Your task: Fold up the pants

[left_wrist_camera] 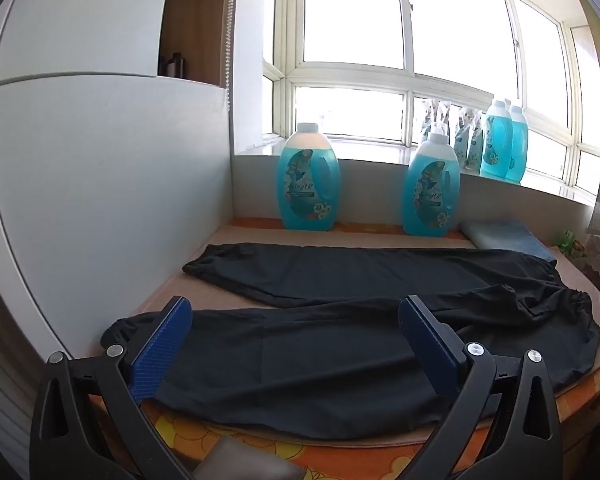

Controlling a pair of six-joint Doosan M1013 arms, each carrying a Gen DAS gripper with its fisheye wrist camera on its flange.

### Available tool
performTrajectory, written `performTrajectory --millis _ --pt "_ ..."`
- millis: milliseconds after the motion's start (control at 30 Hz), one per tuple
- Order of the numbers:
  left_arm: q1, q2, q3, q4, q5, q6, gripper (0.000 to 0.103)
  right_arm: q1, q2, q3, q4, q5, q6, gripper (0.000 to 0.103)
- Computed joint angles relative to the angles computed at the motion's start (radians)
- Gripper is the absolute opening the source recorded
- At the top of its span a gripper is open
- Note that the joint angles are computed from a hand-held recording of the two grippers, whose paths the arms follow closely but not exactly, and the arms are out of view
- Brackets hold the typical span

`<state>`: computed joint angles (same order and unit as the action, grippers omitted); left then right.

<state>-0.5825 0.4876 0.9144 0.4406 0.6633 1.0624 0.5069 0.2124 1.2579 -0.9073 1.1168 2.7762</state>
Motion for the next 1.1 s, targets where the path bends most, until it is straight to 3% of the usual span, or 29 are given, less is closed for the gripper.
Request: performTrajectory --millis 200,433,1100 --pt "0.013 0.016 -0.031 -0.071 0.014 0.053 0.102 0.001 0.003 -0.008 0.005 0.016 -0.005 0.103" --pt "0.001 -0.005 0.007 -0.009 -0.019 0.012 0.102 0.008 0.001 -0.01 -0.031 0.03 0.019 0.103" --pt "0.005 0.002 -0.008 -0.042 -0.017 0.042 0.102 0.016 0.017 -0.042 -0.053 0.081 0.004 0.103"
